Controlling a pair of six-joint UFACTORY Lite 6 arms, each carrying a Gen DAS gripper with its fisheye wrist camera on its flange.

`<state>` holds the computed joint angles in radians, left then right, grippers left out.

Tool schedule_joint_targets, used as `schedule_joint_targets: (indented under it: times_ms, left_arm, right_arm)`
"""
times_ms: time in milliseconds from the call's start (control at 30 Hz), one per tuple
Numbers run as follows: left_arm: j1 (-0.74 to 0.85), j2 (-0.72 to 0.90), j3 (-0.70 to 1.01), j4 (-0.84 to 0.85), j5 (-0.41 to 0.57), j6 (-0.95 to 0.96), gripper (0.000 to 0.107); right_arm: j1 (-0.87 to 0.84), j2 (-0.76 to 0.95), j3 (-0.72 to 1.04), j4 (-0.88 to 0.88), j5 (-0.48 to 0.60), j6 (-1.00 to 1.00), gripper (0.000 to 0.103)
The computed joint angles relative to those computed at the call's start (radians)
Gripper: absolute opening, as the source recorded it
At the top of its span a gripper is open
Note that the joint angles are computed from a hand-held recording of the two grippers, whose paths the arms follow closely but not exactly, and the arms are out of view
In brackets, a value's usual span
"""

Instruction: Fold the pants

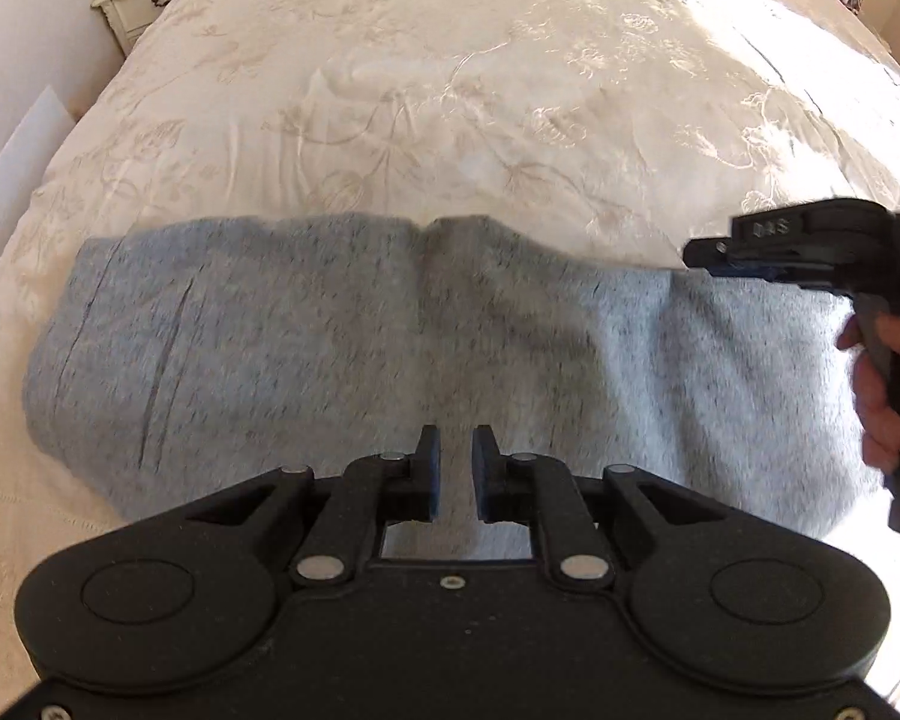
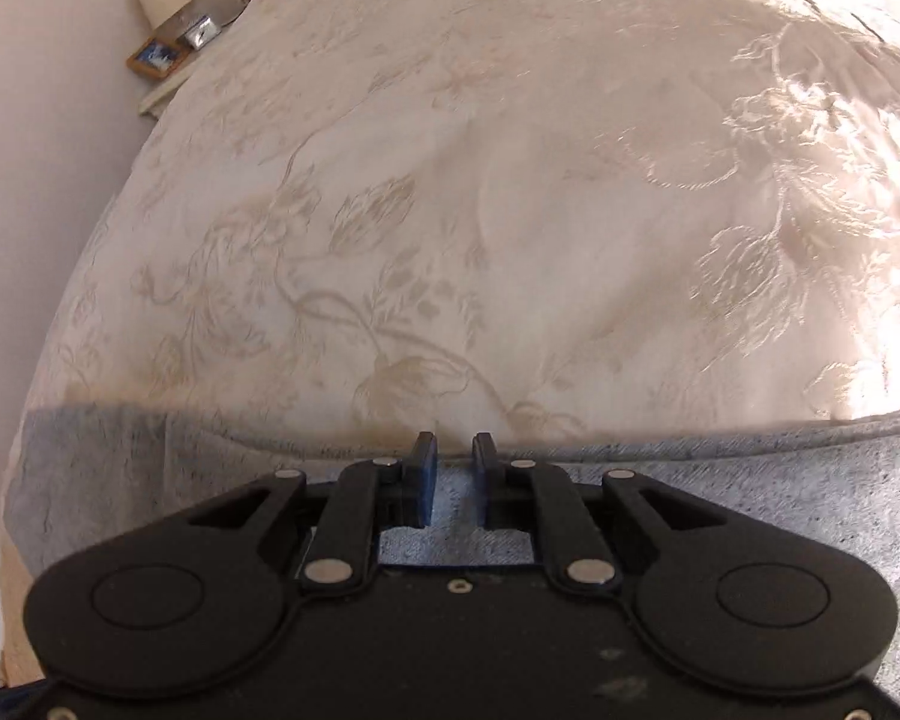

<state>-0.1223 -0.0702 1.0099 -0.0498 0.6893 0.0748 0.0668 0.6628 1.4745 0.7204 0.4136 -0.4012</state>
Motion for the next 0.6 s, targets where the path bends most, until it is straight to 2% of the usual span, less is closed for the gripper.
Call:
schedule_joint_targets:
  times_ms: [33, 133, 200, 267, 367, 467, 600]
  left_arm:
    - [-0.037, 0.044, 0.02, 0.032, -0.03, -0.043, 0.02]
    - [-0.119, 0.2, 0.083, 0.123, -0.123, -0.133, 0.021]
    - [-0.162, 0.327, 0.152, 0.227, -0.144, -0.24, 0.022]
    - [-0.185, 0.458, 0.23, 0.323, -0.137, -0.338, 0.022]
    - [-0.183, 0.536, 0.28, 0.396, -0.153, -0.416, 0.023]
    - [-0.192, 0.577, 0.351, 0.412, -0.09, -0.461, 0.023]
    - [-0.254, 0.531, 0.347, 0.504, -0.005, -0.607, 0.021]
  right_arm:
    - [-0.024, -0.047, -0.044, 0.039, 0.003, -0.048, 0.022]
    - [-0.123, -0.216, -0.216, 0.15, 0.045, -0.203, 0.022]
    - [-0.217, -0.336, -0.341, 0.179, 0.087, -0.275, 0.022]
    - [-0.318, -0.433, -0.438, 0.158, 0.111, -0.315, 0.022]
    - [-0.525, -0.56, -0.541, 0.074, 0.178, -0.365, 0.022]
    - [-0.754, -0.562, -0.539, -0.004, 0.212, -0.437, 0.022]
    - [-0.981, -0.38, -0.396, -0.141, 0.193, -0.462, 0.022]
